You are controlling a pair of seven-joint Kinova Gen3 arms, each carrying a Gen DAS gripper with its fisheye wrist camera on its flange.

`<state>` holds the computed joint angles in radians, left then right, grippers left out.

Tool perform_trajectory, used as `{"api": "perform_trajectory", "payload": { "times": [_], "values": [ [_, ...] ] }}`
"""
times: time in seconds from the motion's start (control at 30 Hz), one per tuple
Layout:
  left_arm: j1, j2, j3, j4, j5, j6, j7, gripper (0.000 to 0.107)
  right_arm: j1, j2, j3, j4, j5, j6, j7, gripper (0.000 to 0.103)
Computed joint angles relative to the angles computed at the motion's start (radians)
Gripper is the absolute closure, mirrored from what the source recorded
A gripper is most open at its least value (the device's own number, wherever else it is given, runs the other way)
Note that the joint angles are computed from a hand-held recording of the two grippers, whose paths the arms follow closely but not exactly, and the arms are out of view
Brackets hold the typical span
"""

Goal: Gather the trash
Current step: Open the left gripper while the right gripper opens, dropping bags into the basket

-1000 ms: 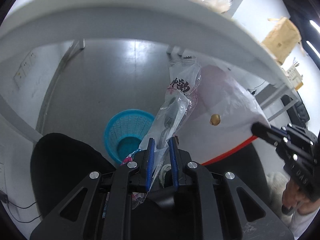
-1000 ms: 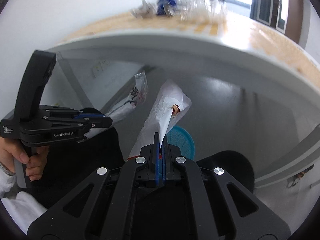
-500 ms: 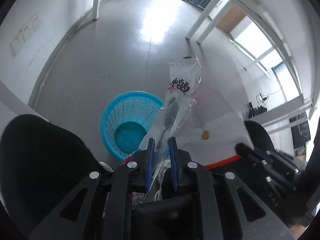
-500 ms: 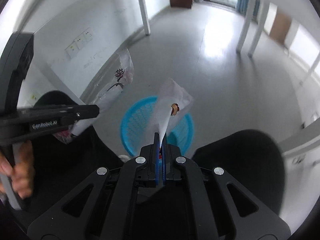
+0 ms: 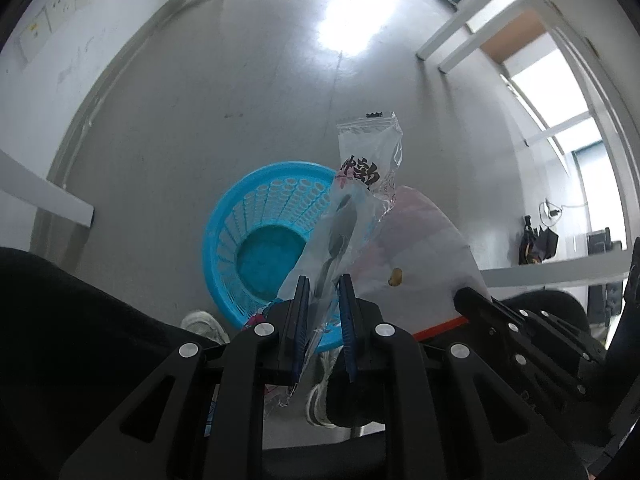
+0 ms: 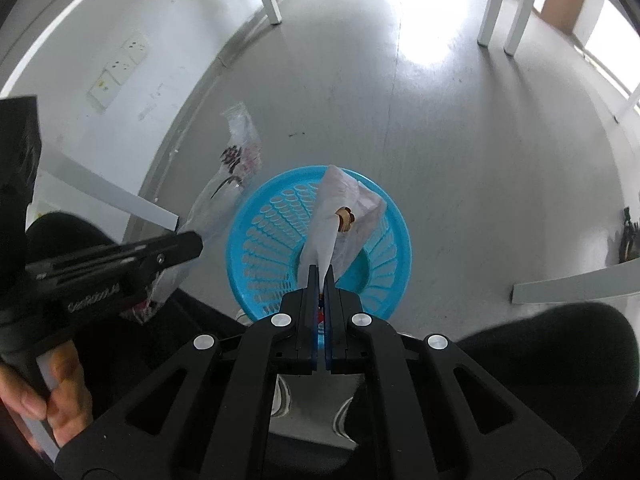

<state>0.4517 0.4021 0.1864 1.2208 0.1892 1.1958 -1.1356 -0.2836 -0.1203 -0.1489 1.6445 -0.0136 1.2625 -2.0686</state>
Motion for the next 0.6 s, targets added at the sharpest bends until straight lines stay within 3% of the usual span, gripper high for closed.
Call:
{"api": "perform_trajectory", "payload": {
  "times": [0.17,0.4,0.6],
  "values": [
    [0.009,0.073,-0.005,-0.056,0.0,0.031,0.025,0.093,0.027,0.089,0.045,-0.008,-0.081,-0.029,0.021,0.102],
    [-0.011,0.208,-0.01,-0.152,0.041,0.105,0.066,0.093,0.027,0.218,0.054,-0.023,-0.048,-0.06,-0.005,0.102],
    [-0.008,0.252,-0.014,-0.184,0.046,0.152,0.097,0.093,0.063,0.252,0.075,-0.008,-0.112,-0.071,0.023,0.102]
  ]
}}
